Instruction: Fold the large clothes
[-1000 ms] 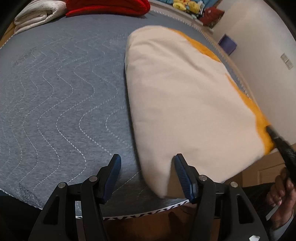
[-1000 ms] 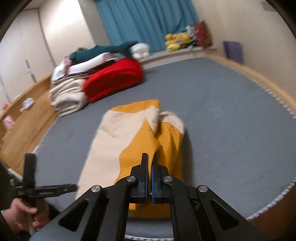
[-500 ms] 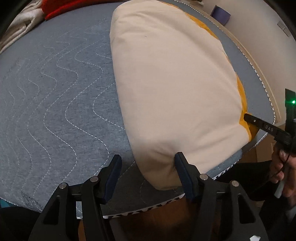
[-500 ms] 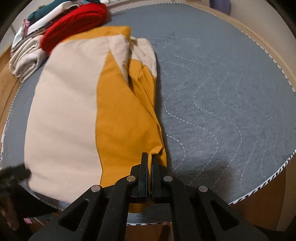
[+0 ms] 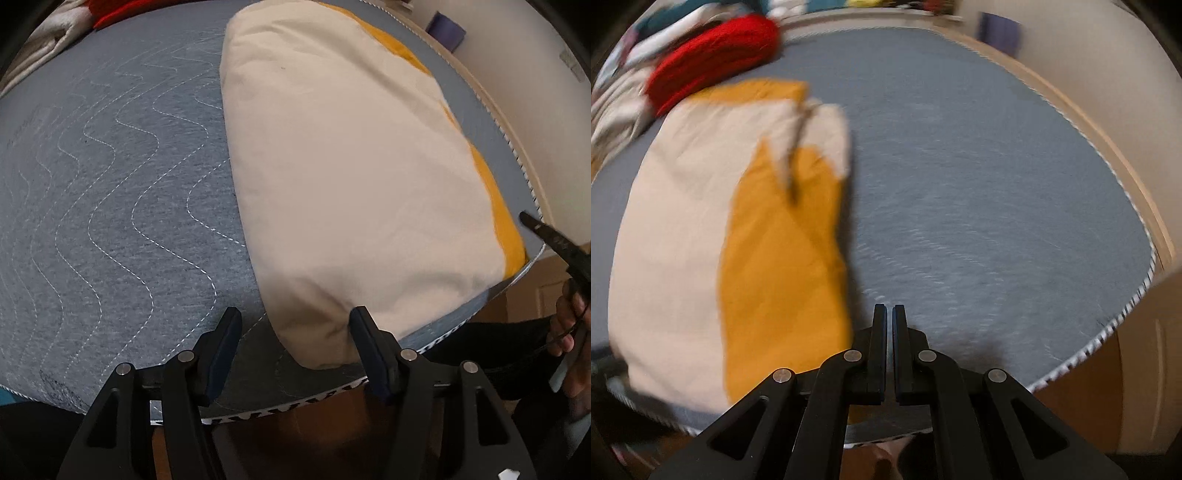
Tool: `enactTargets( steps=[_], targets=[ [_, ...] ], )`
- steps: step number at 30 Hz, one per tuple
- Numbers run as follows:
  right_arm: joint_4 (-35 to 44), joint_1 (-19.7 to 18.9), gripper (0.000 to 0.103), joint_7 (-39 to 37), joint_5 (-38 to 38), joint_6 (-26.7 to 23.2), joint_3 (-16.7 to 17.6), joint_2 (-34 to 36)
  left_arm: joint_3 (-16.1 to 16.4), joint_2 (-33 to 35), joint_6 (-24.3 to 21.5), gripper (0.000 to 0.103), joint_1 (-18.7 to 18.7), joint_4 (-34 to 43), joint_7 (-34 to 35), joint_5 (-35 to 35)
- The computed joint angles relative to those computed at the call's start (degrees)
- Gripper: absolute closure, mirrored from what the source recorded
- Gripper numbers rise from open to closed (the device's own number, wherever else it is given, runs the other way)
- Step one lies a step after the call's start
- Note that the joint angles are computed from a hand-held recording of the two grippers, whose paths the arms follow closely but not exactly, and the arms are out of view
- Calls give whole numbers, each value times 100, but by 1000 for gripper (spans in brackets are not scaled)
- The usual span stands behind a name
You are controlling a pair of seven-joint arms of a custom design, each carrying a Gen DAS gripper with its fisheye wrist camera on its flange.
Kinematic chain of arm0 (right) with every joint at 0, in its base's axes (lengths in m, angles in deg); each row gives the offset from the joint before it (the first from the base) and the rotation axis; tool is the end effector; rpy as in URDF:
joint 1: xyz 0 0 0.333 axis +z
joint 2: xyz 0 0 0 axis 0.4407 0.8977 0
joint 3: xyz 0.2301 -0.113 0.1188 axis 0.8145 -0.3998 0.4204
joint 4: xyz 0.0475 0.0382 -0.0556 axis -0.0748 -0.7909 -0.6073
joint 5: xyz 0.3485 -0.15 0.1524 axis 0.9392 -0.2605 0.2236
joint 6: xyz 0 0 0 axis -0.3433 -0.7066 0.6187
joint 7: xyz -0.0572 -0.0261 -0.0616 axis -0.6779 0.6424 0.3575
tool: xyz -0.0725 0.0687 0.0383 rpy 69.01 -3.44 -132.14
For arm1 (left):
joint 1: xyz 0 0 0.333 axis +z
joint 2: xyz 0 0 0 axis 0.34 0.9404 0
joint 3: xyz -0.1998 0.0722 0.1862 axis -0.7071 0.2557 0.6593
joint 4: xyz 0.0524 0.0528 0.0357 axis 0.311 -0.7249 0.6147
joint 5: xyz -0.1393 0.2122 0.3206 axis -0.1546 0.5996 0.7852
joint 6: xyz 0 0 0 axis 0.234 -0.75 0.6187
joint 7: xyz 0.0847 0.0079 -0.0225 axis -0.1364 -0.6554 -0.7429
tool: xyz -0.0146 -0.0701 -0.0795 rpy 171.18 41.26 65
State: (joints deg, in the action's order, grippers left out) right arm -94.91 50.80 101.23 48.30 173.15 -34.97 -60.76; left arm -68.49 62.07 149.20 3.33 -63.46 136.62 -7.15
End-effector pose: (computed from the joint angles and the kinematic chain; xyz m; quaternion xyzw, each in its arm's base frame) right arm 0.5310 0.3112 0.4368 -0.5858 0.7723 -0.2062 0.1335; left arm 0.5699 -0.3265 0.4181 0.6204 -0.7627 0.1779 0.0422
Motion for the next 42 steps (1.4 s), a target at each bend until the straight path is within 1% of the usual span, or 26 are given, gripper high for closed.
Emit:
enactTargets(
  steps=[2,4,5,6,7,8,9,10,11,12,16,18,20,21,22,23,24,25,29,31,35,38,39,40,41,42],
  targets=[
    [-253,-47,100,257,-333,706,-44,-271,-12,-63,64,43,38,-29,58,-125],
    [-320,-79,98,118,-541,1415,-16,-329,-12,-156,238,43,66,-98,116,-209],
    [-322,-101,97,-289,-198,1748,-8,-273,-8,-180,282,44,75,-104,125,-228],
    [-289,-234,97,-990,546,2123,141,-104,2,-222,384,46,86,-144,119,-244],
    [-192,-167,97,-1660,1323,2179,113,81,16,-300,498,47,97,-240,100,-245],
    [-18,-169,97,-2060,1763,1949,171,277,31,-335,586,47,105,-274,64,-230],
    [240,-142,97,-2296,1969,1492,200,518,36,-344,633,47,124,-282,73,-254],
    [476,-104,97,-2429,2056,1044,203,731,38,-361,684,47,145,-310,82,-293],
    [632,-66,97,-2469,2079,745,182,886,49,-343,711,47,169,-295,86,-323],
    [662,-44,97,-2453,2116,675,158,943,66,-287,713,47,185,-232,42,-318],
    [742,-13,97,-2440,2117,777,72,983,119,287,528,44,270,399,-137,-385],
    [631,48,96,-2141,1841,927,-23,832,145,575,437,43,316,694,-302,-464],
    [551,136,94,-1722,1340,1048,-118,652,142,874,445,40,373,981,-399,-580],
    [582,187,84,-1490,974,1079,-168,622,118,975,475,38,420,1070,-377,-670],
    [742,201,74,-1395,757,985,-189,705,82,1128,507,36,480,1212,-333,-805],
    [823,206,41,-1336,635,886,-194,740,49,1234,529,34,515,1313,-308,-902],
    [888,204,14,-1303,585,813,-185,781,8,1368,533,32,567,1446,-251,-1023],
    [983,197,12,-1315,590,690,-172,861,-25,1449,529,29,605,1530,-210,-1116],
    [1318,105,12,-1721,1035,254,-82,1192,-274,1959,470,26,869,2009,97,-1779],
    [1278,51,12,-1770,1222,344,-88,1251,-449,2351,345,25,1004,2392,301,-2167],
    [1246,-44,13,-1822,1580,540,-83,1347,-655,3135,99,23,1102,3201,508,-2590],
    [1254,-121,15,-1918,1868,646,-60,1422,-793,3395,197,23,1175,3455,755,-2847],
    [1274,-136,18,-1962,1928,669,-56,1458,-771,3506,180,24,1127,3642,747,-2811],
    [1308,-162,20,-2033,2023,693,-38,1503,-714,3556,194,29,1064,3755,718,-2721],
    [1369,-161,25,-2070,2054,711,-39,1578,-633,3547,239,32,986,3800,686,-2581],
    [1354,-109,31,-2028,2040,711,-33,1559,-592,3531,267,41,943,3828,692,-2474]
  ],
)
